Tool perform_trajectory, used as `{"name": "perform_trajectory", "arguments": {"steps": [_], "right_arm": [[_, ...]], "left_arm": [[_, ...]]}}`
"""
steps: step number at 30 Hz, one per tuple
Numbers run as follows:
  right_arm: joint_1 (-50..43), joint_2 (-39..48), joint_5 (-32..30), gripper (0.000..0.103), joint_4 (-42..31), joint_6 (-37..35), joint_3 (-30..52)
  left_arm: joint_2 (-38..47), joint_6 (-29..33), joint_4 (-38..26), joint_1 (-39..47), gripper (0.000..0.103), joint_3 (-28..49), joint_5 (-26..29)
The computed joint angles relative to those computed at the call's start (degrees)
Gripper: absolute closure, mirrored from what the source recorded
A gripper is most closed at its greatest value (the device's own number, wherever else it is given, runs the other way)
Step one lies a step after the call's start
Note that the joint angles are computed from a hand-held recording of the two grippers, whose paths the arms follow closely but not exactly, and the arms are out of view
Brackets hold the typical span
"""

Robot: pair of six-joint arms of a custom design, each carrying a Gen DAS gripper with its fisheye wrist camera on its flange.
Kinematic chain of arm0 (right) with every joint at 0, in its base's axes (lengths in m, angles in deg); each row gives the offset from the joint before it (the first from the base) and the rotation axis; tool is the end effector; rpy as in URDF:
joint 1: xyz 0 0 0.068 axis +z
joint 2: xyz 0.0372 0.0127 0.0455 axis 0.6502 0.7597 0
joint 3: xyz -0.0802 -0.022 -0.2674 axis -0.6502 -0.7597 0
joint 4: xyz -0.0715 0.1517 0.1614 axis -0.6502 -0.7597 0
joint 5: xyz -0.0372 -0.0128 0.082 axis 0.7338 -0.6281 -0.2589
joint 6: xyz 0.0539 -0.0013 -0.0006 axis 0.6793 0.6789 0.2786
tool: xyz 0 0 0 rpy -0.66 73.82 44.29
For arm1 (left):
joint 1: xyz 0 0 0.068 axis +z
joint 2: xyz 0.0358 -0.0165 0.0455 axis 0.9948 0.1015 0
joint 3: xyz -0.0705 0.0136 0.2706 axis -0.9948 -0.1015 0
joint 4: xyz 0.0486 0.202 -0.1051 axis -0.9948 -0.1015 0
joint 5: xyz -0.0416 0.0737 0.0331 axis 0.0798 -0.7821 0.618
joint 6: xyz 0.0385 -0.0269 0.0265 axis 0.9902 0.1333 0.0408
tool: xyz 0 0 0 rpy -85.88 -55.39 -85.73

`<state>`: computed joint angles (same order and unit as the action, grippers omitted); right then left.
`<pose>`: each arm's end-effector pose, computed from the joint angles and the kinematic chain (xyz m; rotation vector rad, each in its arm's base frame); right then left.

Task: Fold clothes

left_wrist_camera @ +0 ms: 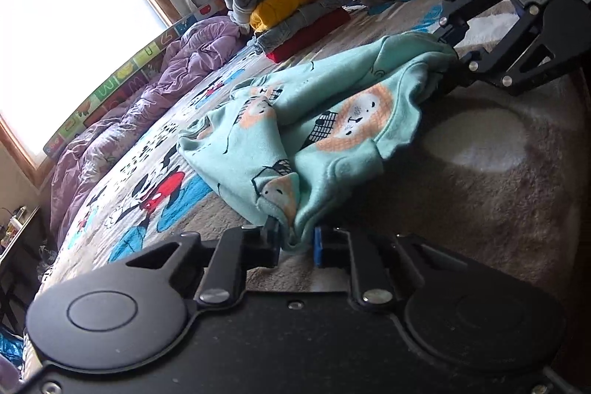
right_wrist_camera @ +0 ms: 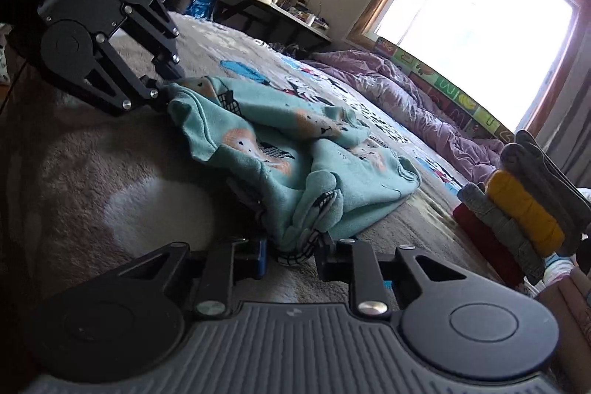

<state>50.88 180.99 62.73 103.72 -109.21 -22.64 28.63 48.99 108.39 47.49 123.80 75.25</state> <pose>0.2404 0.0502 0.1249 -0.8775 1.7960 -0.0935 0.2849 -0.2030 0.1236 1.0495 1.7687 0.1586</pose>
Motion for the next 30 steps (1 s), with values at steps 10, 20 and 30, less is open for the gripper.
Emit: {"name": "perform_trajectory", "arguments": {"steps": [10,20,30], "right_arm": [[-1.2,-21.4,-2.4,0.078,-12.5,-0.2,-7.9],[-9.2,-30.0,-11.5,0.078,-15.0,11.4,-4.1],[-16.4,-9.1,-21.8,0.085,-8.1,28.9,13.2]], "left_arm": [[-15.2,-3.1,-7.2,-1.8,0.090,-8.0,5.1],[-16.4,-21.8,0.4,5.4,0.089,-5.1,18.1],[-4.6,-35.7,-0.9,12.3,0.089,12.8,28.5]]}}
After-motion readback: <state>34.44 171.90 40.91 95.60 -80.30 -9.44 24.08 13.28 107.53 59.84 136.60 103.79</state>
